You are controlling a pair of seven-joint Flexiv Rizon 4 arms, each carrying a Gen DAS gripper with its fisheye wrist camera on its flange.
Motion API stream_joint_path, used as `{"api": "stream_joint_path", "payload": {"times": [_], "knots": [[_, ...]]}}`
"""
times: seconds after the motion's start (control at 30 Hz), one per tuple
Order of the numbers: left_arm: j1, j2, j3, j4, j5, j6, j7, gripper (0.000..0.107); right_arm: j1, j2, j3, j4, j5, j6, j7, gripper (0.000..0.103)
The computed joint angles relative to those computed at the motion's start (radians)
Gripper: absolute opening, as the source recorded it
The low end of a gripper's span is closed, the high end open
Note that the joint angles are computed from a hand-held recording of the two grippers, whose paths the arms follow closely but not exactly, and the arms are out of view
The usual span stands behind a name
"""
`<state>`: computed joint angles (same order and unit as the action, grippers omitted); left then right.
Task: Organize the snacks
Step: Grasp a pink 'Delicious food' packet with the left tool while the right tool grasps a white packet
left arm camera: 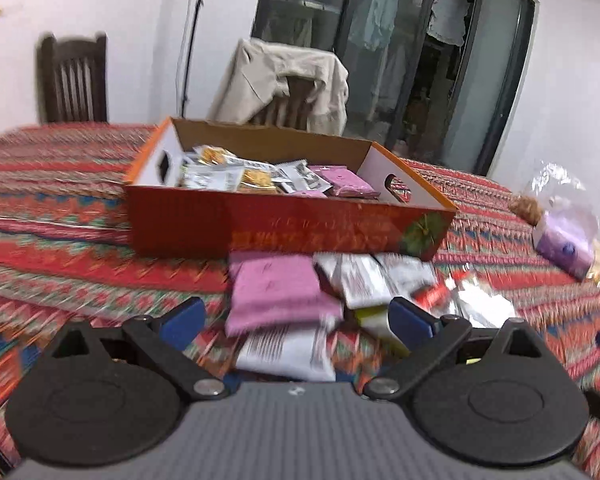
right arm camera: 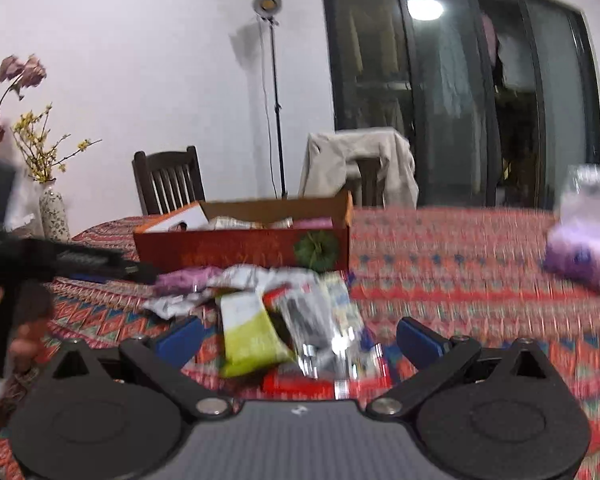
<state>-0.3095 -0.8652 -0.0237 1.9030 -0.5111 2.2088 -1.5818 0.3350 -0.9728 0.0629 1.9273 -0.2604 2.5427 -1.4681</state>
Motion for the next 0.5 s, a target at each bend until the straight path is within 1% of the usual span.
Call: {"api": "stream_joint_path", "payload": {"times": [0.07, 0.1, 0.17, 0.2, 0.23, 0.27, 0.3, 0.37, 0.4, 0.43, 0.47, 0.5], "knots": [[0.022, -0.027, 0.001, -0.061, 0.004, -0.049, 0.016, 0.1, -0.002, 0.002, 0.003, -0.028, -0.036, -0.035, 0.011, 0.103], [0.023, -0.043, 0.009, -0.093, -0.004, -0.076, 0.028, 0.098, -0.004, 0.0, 0.008, -0.043, -0.049, -0.048, 0.02, 0.103], [0.031, -0.071, 0.014, -0.144, -0.019, -0.14, 0.036, 0.087, -0.009, 0.002, 0.015, -0.073, -0.084, -0.104, 0.048, 0.103], [0.041, -0.083, 0.011, -0.162, -0.018, -0.172, 0.034, 0.074, -0.009, 0.002, 0.018, -0.092, -0.099, -0.136, 0.062, 0.103], [0.028, -0.098, 0.029, -0.171, -0.015, -0.152, 0.032, 0.065, -0.009, 0.002, 0.02, -0.116, -0.118, -0.178, 0.077, 0.101], [0.019, -0.101, 0.041, -0.171, -0.008, -0.145, 0.039, 0.062, -0.008, 0.001, 0.022, -0.135, -0.133, -0.212, 0.089, 0.099], [0.024, -0.093, 0.037, -0.16, 0.005, -0.146, 0.041, 0.062, -0.01, -0.002, 0.027, -0.159, -0.15, -0.244, 0.101, 0.097], [0.038, -0.054, 0.023, -0.115, 0.019, -0.163, 0.032, 0.062, -0.026, -0.018, 0.046, -0.22, -0.213, -0.32, 0.134, 0.085], [0.036, -0.03, 0.023, -0.076, 0.022, -0.133, 0.012, 0.062, -0.041, -0.029, 0.066, -0.257, -0.257, -0.37, 0.161, 0.083], [0.046, -0.015, 0.012, -0.038, 0.043, -0.069, -0.017, 0.062, -0.057, -0.045, 0.091, -0.3, -0.302, -0.42, 0.188, 0.077], [0.06, 0.004, 0.0, 0.011, 0.071, 0.001, -0.048, 0.062, -0.06, -0.061, 0.105, -0.341, -0.327, -0.462, 0.206, 0.074], [0.067, 0.028, -0.004, 0.068, 0.088, 0.067, -0.077, 0.062, -0.055, -0.073, 0.111, -0.379, -0.343, -0.507, 0.218, 0.074]]}}
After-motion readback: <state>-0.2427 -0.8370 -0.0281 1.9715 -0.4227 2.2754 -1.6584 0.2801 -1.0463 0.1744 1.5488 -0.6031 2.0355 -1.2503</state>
